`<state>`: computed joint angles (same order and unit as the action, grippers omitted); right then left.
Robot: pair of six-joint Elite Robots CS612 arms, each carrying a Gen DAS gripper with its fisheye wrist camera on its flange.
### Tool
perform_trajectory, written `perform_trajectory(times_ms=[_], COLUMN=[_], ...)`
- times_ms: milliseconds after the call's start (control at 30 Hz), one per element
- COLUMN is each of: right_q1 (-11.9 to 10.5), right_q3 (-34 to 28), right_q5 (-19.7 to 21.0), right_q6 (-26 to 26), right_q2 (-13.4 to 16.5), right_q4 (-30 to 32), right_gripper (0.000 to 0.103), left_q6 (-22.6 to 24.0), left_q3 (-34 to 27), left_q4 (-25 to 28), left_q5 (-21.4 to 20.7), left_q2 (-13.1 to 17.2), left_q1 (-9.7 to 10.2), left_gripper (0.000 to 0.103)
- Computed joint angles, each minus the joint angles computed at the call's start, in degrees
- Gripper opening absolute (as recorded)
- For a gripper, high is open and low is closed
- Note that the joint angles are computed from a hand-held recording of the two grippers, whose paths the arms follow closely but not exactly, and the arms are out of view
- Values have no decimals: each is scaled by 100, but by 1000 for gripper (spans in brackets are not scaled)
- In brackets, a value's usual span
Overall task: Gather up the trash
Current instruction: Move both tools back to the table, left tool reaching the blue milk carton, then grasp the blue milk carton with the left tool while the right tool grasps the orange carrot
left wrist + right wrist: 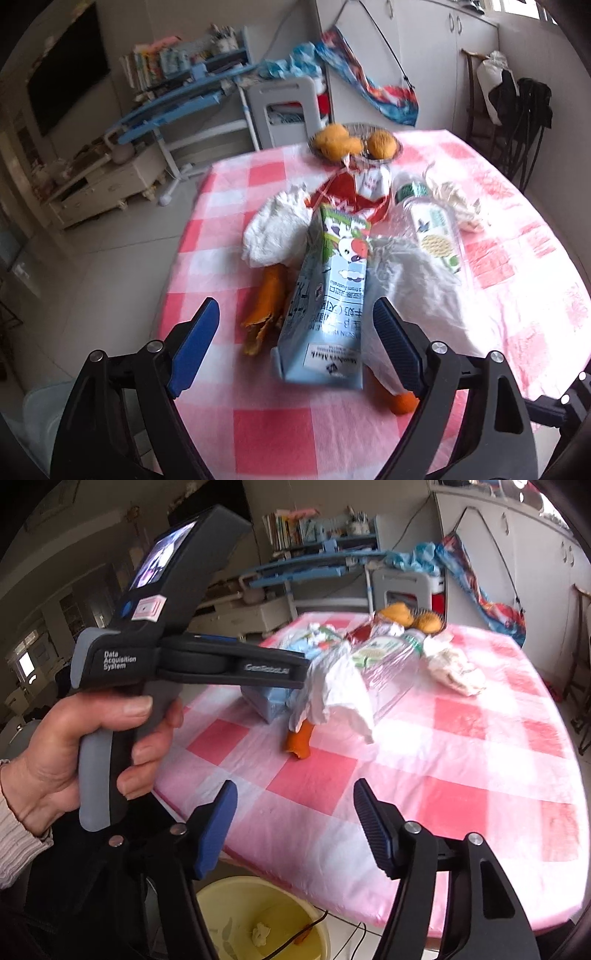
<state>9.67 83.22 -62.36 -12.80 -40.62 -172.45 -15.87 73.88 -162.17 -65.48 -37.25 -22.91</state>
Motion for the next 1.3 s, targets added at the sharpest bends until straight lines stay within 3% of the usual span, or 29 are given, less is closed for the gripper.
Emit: perform_trajectory(times_ms=[67,133,433,467,500,567,600,800,967,1067,1300], right_q1=[22,48,215,234,251,255,252,158,59,45,109], right_q3=[-115,-263,-892,-920,-935,-930,-929,-456,-254,-303,-487], right_q5=[-30,-60,-360,-421,-481,-507,-513,-551,-543,-541,-552], right_q6=[20,52,261,234,166,61,31,-493,-627,-521,-322], right_q2=[64,144,453,466,467,444,436,124,-37,-23,110], right_q4=[169,360,752,756,790,905,937,1094,1270,1329,1220], right_gripper=[60,58,50,44,31,20,19,19,19,20,34], left_q6=[-100,-218,-748,-808,-880,-998,-1053,-1148,-979,-731,-407], left_q3=[-96,-119,459,556,663,861,979,1387,1354,1209,895], left_q4=[105,106,-665,-747,-824,-910,-952,-945,-795,-683,-39], left_q5=[-371,-637,-1418,-1459,-1496,-1533,-1556,-1664,-1447,-1161,-932], left_q2=[62,90,-155,-199,-249,-342,-390,-553,-575,-564,-497], left_q1=[89,157,337,345,352,356,359,381,328,251,165], left_gripper=[63,39,38,38,38,38,38,38,53,59,59])
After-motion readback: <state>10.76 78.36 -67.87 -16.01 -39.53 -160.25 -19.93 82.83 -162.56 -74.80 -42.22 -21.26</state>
